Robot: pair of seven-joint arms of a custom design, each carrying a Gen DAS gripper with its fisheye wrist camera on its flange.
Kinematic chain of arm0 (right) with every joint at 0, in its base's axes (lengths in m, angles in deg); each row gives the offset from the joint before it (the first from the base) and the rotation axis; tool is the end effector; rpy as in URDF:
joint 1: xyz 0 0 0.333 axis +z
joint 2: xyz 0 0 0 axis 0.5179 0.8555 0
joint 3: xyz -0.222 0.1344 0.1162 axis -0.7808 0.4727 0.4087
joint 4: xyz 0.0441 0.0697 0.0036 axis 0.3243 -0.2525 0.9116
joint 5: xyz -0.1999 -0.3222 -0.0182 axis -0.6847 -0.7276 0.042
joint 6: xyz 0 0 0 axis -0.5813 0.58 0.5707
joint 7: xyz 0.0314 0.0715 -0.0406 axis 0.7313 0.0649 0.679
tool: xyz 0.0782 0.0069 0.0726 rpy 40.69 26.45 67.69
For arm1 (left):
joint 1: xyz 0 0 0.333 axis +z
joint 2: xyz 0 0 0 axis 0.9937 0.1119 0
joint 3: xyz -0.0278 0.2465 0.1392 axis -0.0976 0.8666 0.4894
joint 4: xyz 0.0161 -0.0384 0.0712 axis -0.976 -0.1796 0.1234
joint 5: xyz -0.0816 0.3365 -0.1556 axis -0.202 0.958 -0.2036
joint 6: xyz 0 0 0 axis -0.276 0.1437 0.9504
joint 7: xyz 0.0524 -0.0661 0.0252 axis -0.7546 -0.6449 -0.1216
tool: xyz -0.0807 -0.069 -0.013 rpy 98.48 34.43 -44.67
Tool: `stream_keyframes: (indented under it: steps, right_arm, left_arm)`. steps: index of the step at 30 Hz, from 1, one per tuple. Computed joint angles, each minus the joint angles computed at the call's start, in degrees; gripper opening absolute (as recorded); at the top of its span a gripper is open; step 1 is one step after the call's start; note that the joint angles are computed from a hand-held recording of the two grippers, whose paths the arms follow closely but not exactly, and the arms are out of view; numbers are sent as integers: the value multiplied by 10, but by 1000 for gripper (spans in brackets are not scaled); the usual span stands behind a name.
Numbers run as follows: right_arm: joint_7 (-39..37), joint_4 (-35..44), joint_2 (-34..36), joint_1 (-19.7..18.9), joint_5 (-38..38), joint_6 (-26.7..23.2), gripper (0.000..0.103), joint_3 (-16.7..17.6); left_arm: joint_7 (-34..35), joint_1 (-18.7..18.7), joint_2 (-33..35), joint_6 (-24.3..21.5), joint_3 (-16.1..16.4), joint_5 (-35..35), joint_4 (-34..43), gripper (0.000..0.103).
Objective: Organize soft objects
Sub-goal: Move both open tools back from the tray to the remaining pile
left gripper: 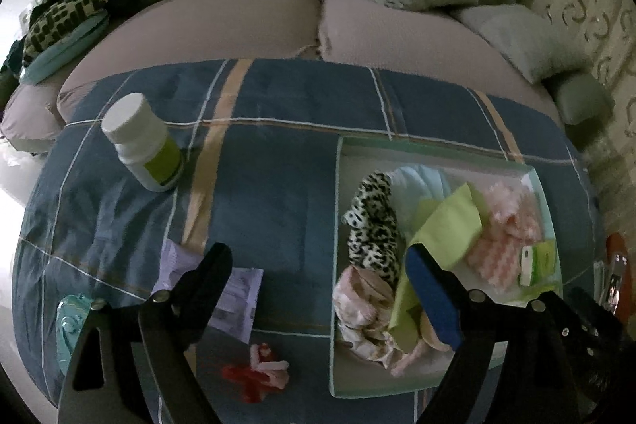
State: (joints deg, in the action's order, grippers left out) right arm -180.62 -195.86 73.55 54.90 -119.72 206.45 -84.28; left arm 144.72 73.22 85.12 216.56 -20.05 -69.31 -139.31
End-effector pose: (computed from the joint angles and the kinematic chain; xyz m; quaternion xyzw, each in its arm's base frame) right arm 0.5214 0.2739 0.3867 -0.4485 0.8432 -0.1838 0.2324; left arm 0.6351 -0.2416 0.3869 -0.5333 0.8020 -0.2406 0.1205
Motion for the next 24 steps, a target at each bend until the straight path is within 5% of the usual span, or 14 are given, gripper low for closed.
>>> stream_keyframes:
  steps: [4, 24]
  right_arm:
    - [-11, 6, 5, 0, 6, 1, 103, 1]
    - [-48, 75, 56, 29, 13, 3, 103, -9]
  left_arm:
    - [-1, 8, -2, 9, -1, -12, -1, 101]
    - [63, 78, -10, 44, -31, -137, -1, 101]
